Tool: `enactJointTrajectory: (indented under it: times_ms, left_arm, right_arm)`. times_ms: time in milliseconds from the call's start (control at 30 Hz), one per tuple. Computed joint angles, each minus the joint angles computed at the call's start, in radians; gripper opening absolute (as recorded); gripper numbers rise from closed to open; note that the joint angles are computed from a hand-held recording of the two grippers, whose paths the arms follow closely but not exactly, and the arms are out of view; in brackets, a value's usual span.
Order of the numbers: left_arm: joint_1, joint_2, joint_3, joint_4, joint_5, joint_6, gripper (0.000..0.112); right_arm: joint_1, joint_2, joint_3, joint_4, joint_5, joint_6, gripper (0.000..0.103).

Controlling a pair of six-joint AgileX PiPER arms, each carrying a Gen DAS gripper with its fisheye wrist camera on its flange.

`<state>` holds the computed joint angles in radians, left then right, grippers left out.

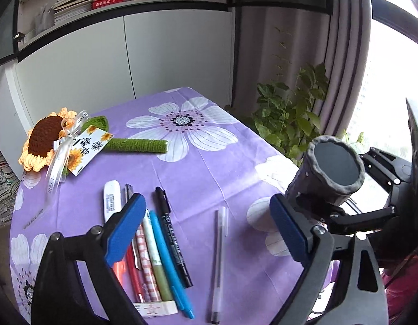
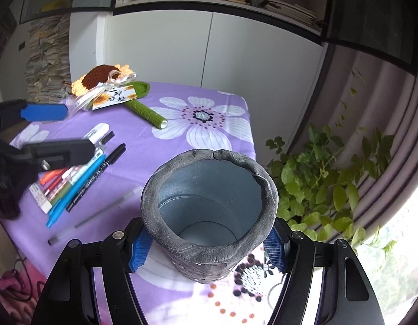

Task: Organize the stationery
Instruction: 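Lift the cup with the right tool while the left tool grasps the clear pen, then lift the clear pen with the left tool over the cup's rim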

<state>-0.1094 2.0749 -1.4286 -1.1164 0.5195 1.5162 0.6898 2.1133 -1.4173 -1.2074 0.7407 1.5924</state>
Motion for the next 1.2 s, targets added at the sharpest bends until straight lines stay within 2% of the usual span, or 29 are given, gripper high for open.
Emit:
enactJointTrajectory:
  times_ms: [67,133,300,333,433,467,533,667,800,867,967,1200]
  left_arm:
    - [-0.023,0.027,-0.033,0.087,0.012,-0.082,0.068]
    - [-0.041,0.073,-0.1,0.198,0.055,-0.206,0.059]
    - [-0.078,0.139,-0.174,0.342,0.052,-0.348,0.056]
    - [-0.082,0.151,-0.192,0.376,0.06,-0.38,0.051]
    - [-0.089,0.195,-0.264,0.483,0.117,-0.485,0.021]
    - [-0.089,0.205,-0.277,0.502,0.13,-0.507,0.017]
    - [-0.092,0.212,-0.279,0.529,0.113,-0.535,0.017]
    - [-0.094,0.232,-0.316,0.58,0.148,-0.592,0.017]
    - [-0.098,0.228,-0.303,0.584,0.125,-0.591,0.02]
    - [-0.099,0.229,-0.304,0.581,0.122,-0.589,0.011]
    - [-0.098,0.215,-0.278,0.568,0.096,-0.569,0.01]
    - [-0.026,0.11,-0.201,0.286,0.093,-0.359,0.01]
  right_arm:
    - [0.002,-0.03,0.062,-0.038,-0.014,0.058,0.072]
    - [0.001,-0.057,0.114,-0.08,-0.032,0.123,0.072]
    - [0.005,-0.087,0.168,-0.141,-0.05,0.202,0.072]
    - [0.002,-0.086,0.17,-0.148,-0.061,0.205,0.072]
    - [-0.004,-0.082,0.176,-0.165,-0.079,0.217,0.072]
    - [-0.007,-0.08,0.177,-0.171,-0.086,0.221,0.072]
    - [-0.015,-0.077,0.177,-0.185,-0.099,0.231,0.072]
    - [-0.025,-0.079,0.189,-0.22,-0.119,0.266,0.072]
    - [-0.029,-0.075,0.191,-0.234,-0.127,0.282,0.072]
    - [-0.031,-0.075,0.19,-0.237,-0.13,0.284,0.072]
    - [-0.031,-0.071,0.184,-0.235,-0.132,0.279,0.072]
    - [-0.025,-0.053,0.152,-0.216,-0.133,0.235,0.072]
